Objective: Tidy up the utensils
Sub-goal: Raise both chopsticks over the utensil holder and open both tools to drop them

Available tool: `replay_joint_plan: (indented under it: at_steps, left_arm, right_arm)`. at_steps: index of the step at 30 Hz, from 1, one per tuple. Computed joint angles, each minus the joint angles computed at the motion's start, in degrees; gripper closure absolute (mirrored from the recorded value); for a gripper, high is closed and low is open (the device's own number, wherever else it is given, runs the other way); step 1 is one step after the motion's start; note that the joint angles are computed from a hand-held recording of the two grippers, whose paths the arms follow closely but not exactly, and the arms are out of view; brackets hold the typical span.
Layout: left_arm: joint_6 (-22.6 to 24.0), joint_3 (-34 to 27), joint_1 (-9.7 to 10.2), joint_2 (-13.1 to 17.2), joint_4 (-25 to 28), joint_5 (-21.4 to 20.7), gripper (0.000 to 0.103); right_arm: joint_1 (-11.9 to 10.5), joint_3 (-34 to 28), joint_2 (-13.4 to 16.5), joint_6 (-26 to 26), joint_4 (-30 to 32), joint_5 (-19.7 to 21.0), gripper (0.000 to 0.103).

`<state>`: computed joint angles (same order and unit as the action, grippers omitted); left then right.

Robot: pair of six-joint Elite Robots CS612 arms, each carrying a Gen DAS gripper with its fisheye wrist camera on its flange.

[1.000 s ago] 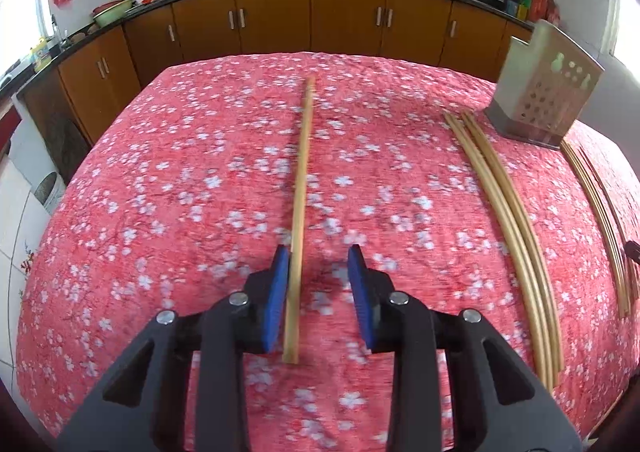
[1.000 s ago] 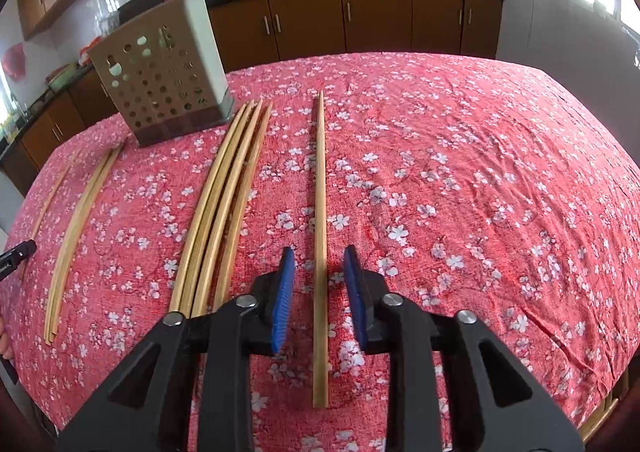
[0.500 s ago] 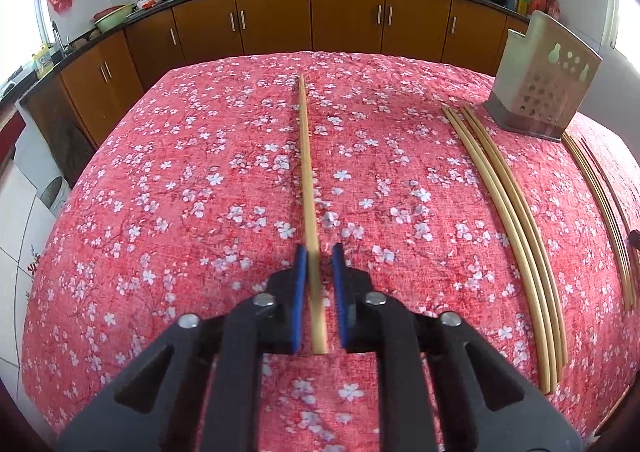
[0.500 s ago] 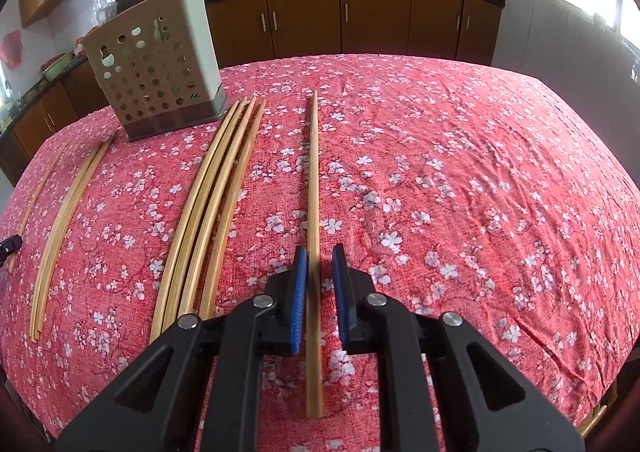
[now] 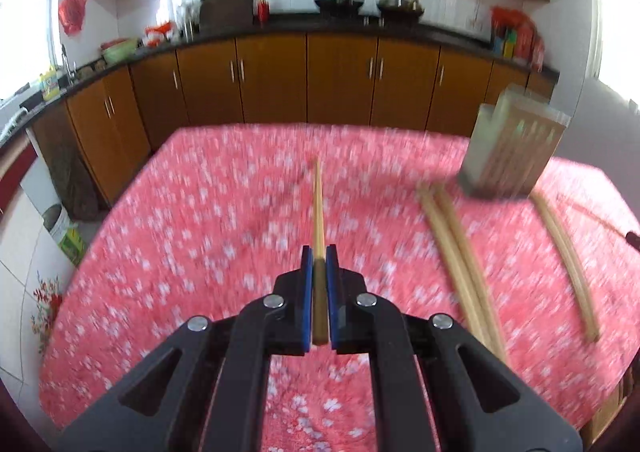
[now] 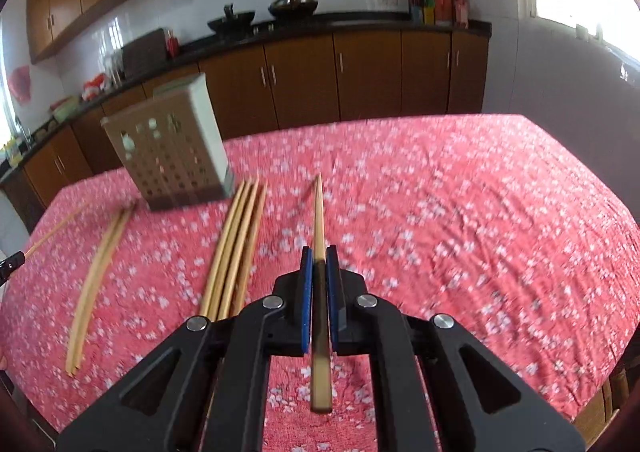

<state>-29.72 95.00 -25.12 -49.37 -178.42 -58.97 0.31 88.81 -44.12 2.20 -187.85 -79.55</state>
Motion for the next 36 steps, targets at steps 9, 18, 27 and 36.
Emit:
replay_joint_plan:
  at_steps: [9,18,27,36]
  left_arm:
    - [2.25,-1.12,-0.90,-1.25,-11.64,4.12,0.096]
    - [5.74,-4.97,-0.67,-0.76,-11.02,5.71,0.096]
    - [10.70,-10.59,-0.42,-0.64,-15.03,5.59,0.096]
    - [16.49,-18.30,-1.80,1.40,-25.09,0.29,0.096]
  right_arm:
    - [-0.64,-0.41,-0.60,3.46,-9.03,1.57,0.096]
    - [-0.08,-3.32,-0.24,2.03,-10.69,0.51,0.096]
    - [0.42,-8.36,-0.20,3.19,-16.38,2.33,0.096]
    - [1.35,-13.23,1.18,5.91,-18.42,9.33,0.096]
